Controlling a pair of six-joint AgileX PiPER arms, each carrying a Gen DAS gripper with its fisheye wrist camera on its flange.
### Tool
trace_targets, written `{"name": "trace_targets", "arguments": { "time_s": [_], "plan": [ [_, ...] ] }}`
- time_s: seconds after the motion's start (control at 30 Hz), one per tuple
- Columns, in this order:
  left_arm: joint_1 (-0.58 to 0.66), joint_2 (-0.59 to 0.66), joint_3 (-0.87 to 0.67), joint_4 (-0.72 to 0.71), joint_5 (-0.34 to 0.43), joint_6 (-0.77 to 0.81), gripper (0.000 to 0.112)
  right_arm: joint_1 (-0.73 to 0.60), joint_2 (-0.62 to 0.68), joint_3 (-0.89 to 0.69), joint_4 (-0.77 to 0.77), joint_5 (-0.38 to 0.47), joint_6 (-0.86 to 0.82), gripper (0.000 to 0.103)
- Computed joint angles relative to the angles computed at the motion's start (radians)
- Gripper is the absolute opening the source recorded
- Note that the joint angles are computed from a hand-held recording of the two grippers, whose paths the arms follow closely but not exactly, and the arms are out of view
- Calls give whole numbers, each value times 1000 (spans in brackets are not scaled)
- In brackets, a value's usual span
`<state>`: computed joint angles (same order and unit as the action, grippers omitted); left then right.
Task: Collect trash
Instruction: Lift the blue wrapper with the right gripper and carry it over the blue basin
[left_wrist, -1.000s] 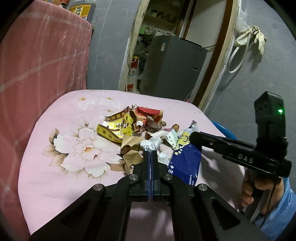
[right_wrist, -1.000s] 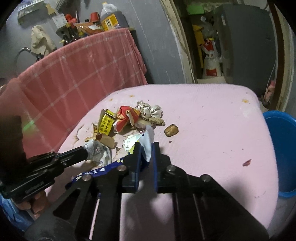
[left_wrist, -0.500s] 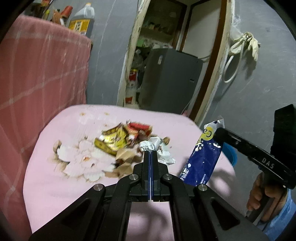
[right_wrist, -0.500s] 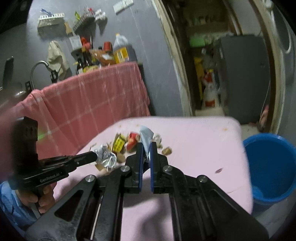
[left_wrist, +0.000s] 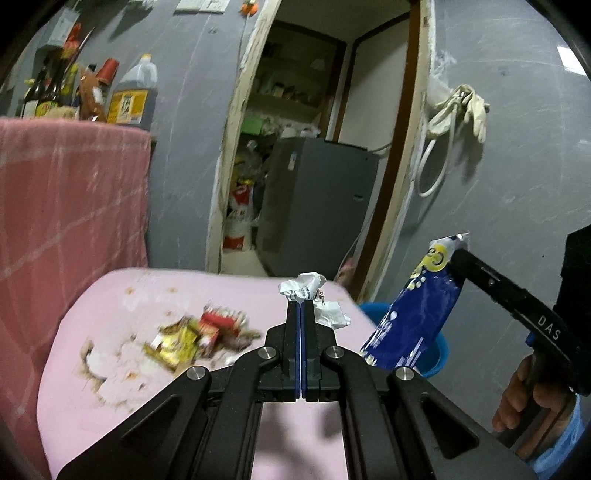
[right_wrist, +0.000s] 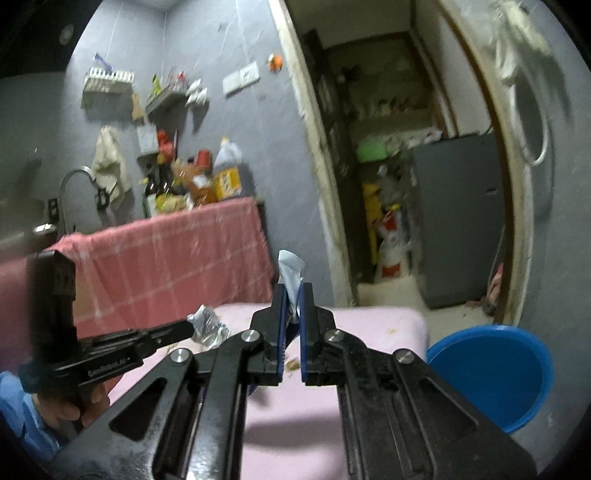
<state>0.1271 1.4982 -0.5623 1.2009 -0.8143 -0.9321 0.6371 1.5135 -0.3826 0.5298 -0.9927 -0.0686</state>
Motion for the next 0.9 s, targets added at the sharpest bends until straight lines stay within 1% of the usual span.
{"name": "trace_targets", "arguments": {
  "time_s": [0.13, 0.23, 0.33, 0.43, 0.53, 0.6, 0.67, 0.73, 0.8, 0.83, 0.9],
  "plan": [
    [-106, -28, -19, -114, 20, 33, 0, 8, -65, 25, 104, -79, -105, 6],
    [-190, -24, -55, -190, 42, 66, 0, -5, -109, 29, 170, -107, -201, 6],
    [-283, -3, -110, -247, 75, 84, 0, -42, -145, 16, 240, -113, -291, 6],
    [-372, 45, -185, -275, 104, 66, 0, -113, -175, 11, 258, -89, -308, 6],
    [-444, 107, -270, -266, 140, 41, 0, -199, -192, 16, 251, -76, -309, 6],
    [-495, 146, -317, -293, 169, 75, 0, -258, -185, 22, 236, -69, -294, 6],
    [-540, 189, -365, -307, 198, 91, 0, -329, -167, 37, 205, -65, -244, 6],
    [-575, 234, -420, -291, 233, 64, 0, -404, -149, 50, 150, -42, -175, 6],
    [-606, 283, -479, -251, 274, 8, 0, -456, -128, 75, 104, -43, -112, 7],
    [-619, 309, -511, -223, 295, -30, 0, -494, -116, 80, 73, -29, -75, 7],
    [-639, 361, -580, -127, 341, -147, 0, -552, -89, 81, 23, -6, -26, 7]
  ]
}}
